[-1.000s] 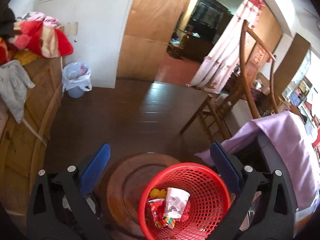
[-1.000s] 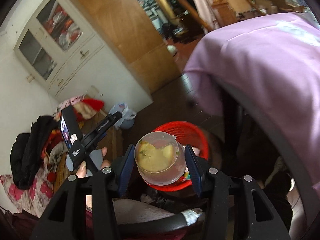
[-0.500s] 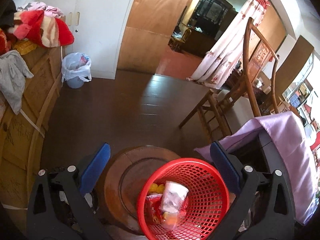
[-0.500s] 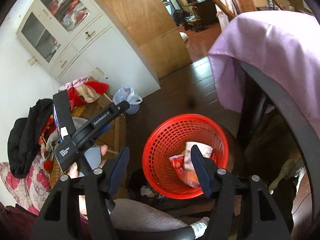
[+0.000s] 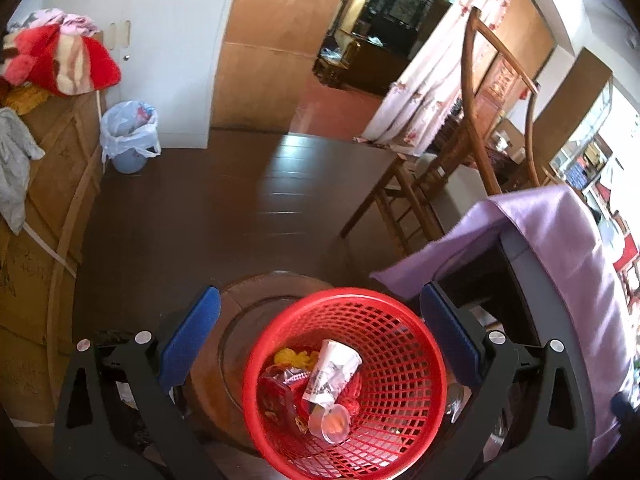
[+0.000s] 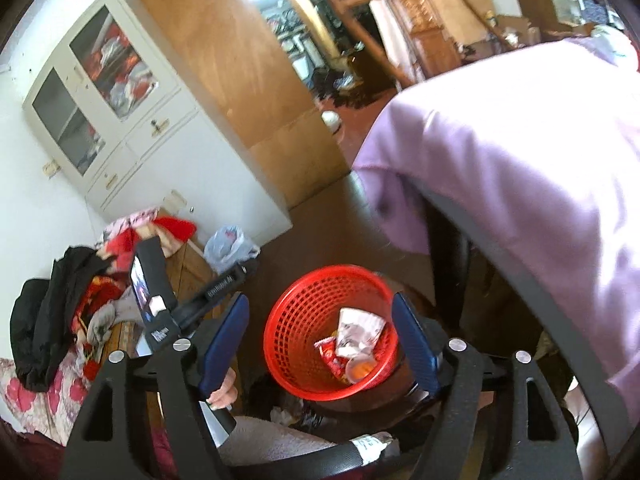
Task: Collect trash
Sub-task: 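Open the right tool over the wastebasket to drop the clear plastic cup, then move both tools back over the table toward the remaining trash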
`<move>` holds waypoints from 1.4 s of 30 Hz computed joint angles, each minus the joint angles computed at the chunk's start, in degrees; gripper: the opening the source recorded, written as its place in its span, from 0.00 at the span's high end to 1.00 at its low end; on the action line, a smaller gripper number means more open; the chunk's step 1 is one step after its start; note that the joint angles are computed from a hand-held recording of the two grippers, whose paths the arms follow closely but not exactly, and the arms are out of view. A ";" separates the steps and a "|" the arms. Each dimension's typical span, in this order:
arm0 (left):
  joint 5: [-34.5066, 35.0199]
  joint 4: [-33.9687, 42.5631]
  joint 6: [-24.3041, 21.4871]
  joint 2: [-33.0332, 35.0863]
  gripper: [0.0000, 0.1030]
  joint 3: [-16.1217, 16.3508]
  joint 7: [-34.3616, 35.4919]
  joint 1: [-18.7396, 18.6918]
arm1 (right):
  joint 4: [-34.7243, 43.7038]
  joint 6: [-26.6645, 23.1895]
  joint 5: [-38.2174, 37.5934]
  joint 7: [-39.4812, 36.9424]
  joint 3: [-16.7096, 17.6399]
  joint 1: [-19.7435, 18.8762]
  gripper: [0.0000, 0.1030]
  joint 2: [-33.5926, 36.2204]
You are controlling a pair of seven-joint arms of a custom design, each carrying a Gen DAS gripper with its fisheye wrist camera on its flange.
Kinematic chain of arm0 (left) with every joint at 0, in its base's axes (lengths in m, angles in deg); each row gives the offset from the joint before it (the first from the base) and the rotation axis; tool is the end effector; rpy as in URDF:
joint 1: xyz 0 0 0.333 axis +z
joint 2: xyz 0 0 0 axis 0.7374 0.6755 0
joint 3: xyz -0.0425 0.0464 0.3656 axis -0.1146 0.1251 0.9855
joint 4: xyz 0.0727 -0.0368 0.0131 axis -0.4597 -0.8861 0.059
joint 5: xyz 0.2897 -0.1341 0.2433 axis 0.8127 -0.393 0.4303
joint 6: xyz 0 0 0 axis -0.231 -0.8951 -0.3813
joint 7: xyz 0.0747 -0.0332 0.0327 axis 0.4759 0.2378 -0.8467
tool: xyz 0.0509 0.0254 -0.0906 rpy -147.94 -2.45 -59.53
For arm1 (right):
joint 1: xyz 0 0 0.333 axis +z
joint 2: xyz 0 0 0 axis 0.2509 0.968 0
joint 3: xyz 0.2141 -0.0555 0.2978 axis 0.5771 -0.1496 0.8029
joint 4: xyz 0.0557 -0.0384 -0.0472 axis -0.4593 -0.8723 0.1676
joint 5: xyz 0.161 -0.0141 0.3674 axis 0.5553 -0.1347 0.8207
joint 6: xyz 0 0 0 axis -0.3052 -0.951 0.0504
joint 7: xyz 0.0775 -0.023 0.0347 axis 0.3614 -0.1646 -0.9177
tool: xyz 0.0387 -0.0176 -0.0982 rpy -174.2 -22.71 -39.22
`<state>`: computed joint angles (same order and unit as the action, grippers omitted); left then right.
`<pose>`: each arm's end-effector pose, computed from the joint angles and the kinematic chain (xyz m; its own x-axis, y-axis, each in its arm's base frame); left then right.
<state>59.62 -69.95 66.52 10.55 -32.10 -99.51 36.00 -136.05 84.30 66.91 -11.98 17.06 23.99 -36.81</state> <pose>0.4142 -0.2091 0.3221 0.6144 -0.7194 0.3240 -0.4525 -0.6577 -0.6023 0.5136 0.0883 0.3950 0.5681 -0.7072 -0.4208 -0.7334 -0.2033 -0.6486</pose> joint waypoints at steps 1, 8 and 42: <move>0.00 0.24 -0.26 0.19 0.06 -0.19 0.24 -0.20 | -0.51 0.10 0.88 -0.59 -0.25 -0.24 0.28 -0.83; -0.39 1.51 -2.69 0.26 0.06 -1.30 2.80 -1.98 | -5.00 0.79 6.52 -5.31 -2.82 -2.16 0.26 -7.66; -17.40 39.52 2.26 21.90 0.07 -3.26 59.06 -17.78 | 9.35 12.57 15.50 -12.79 -13.75 -22.08 0.06 -0.21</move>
<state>42.22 -30.43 68.78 32.45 -35.36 -40.45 18.21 -126.70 96.86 82.41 -24.78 3.31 1.90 -37.02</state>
